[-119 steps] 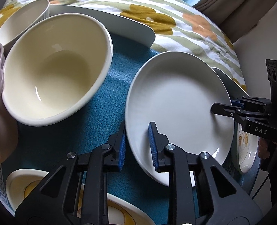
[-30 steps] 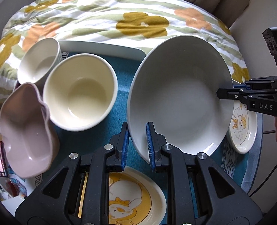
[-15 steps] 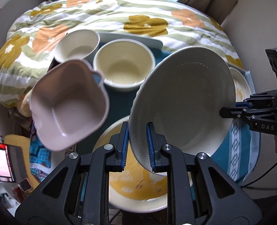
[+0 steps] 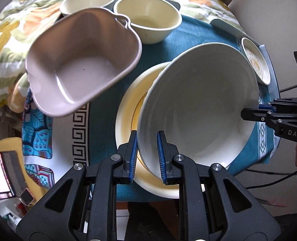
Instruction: Organize plates and bowls
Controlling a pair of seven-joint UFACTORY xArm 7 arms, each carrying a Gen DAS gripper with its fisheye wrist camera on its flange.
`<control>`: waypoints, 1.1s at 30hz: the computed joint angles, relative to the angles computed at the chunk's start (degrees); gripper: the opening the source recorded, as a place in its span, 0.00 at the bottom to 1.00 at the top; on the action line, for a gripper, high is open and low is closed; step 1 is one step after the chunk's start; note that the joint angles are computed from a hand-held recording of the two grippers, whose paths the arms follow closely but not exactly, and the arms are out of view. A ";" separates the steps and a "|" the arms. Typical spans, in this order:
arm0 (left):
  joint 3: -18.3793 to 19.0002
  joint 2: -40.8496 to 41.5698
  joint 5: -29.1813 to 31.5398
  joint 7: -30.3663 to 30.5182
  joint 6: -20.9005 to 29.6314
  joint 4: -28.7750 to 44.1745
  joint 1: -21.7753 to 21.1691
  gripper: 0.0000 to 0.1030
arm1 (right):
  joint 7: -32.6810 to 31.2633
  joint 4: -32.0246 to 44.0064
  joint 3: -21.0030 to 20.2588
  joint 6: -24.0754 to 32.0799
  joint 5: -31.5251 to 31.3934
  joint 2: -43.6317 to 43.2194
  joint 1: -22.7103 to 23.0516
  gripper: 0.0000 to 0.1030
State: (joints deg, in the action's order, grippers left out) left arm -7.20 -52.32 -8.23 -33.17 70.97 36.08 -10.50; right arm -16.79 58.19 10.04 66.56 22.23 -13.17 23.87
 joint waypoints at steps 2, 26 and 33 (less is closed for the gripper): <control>-0.11 -0.15 0.11 0.37 -0.15 -0.49 -0.27 0.15 | 0.45 -0.96 0.17 -0.92 -0.22 -0.86 0.04 0.13; -4.19 7.57 6.93 2.30 -0.26 1.75 -1.63 0.16 | 8.11 -8.80 2.40 -11.64 -9.36 -6.90 2.70 0.13; -7.47 12.05 12.16 1.25 0.82 4.60 -2.58 0.16 | 9.89 -10.45 2.02 -12.25 -9.24 -7.87 2.87 0.13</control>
